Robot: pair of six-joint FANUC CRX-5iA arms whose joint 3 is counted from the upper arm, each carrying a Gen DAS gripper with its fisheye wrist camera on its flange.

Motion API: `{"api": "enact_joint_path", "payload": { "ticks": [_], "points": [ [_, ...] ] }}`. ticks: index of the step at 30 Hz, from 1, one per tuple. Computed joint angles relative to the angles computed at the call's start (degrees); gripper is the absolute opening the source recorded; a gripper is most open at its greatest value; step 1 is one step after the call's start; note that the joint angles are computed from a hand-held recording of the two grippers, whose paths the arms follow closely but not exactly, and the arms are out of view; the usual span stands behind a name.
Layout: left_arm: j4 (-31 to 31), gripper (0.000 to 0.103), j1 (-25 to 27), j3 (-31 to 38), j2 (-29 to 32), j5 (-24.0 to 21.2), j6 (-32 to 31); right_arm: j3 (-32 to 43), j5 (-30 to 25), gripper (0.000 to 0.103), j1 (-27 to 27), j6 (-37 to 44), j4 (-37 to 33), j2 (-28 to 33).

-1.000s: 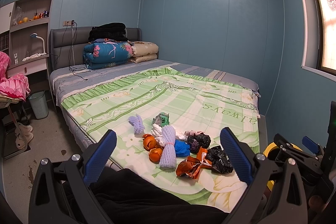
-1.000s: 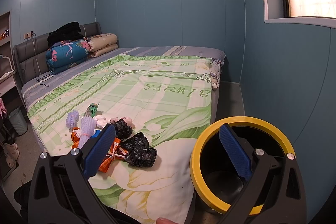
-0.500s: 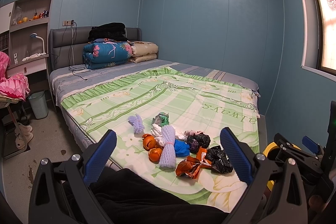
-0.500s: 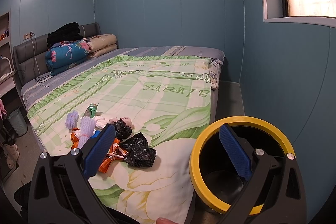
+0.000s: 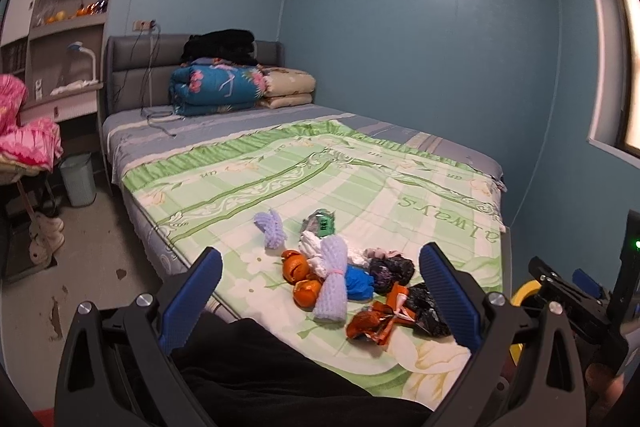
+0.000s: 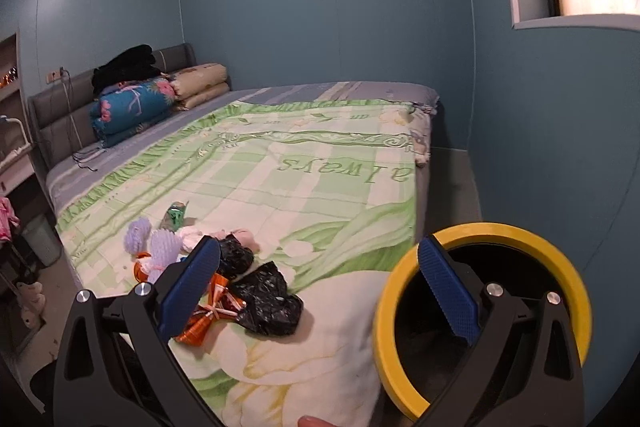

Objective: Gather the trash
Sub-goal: 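Grasp the purple foam net with the left tool while the right tool grasps a black bag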

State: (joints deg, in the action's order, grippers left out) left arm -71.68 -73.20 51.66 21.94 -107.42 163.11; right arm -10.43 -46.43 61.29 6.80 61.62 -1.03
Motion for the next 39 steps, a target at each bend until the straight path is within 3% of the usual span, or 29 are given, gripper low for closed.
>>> {"api": "enact_joint_path", "payload": {
  "ticks": [3, 6, 9, 12, 15, 19, 25, 31, 39],
  "points": [
    [2.01, 0.095, 1.84, -2.18, -1.58, -0.46, 0.94, 1.24, 1.04, 0.095, -1.01, 1.94, -0.77, 1.84],
    [7.79, 0.095, 5.50, -6.22, -4.62, 2.23, 1.55, 3.40, 1.91, 0.095, -1.95, 6.56, -3.02, 4.46],
    [15.05, 0.095, 10.85, -12.81, -9.03, 8.93, 1.98, 7.28, 1.59, 0.095, -2.47, 13.42, -9.47, 7.46],
    [18.85, 0.095, 15.77, -14.76, -9.71, 10.35, -0.76, 9.84, 1.70, 0.095, -2.88, 18.79, -12.97, 10.00],
    [27.40, 0.095, 24.04, -18.62, -11.38, 14.23, -3.24, 13.73, 0.53, 0.095, -3.19, 25.77, -18.75, 12.75],
    [36.15, 0.095, 34.03, -23.58, -12.91, 18.76, -6.35, 22.74, -4.57, 0.095, -4.73, 35.58, -33.02, 17.22],
    [45.27, 0.095, 45.08, -26.87, -11.77, 23.81, -11.44, 31.66, -12.83, 0.095, -5.27, 40.74, -38.16, 23.51],
    [48.48, 0.095, 50.30, -25.41, -7.85, 24.80, -15.16, 38.43, -16.34, 0.095, -6.30, 43.74, -43.36, 27.74],
    [52.08, 0.095, 54.06, -25.60, -5.25, 28.07, -15.29, 41.02, -17.68, 0.095, -6.22, 43.77, -43.27, 30.14]
  ]
}}
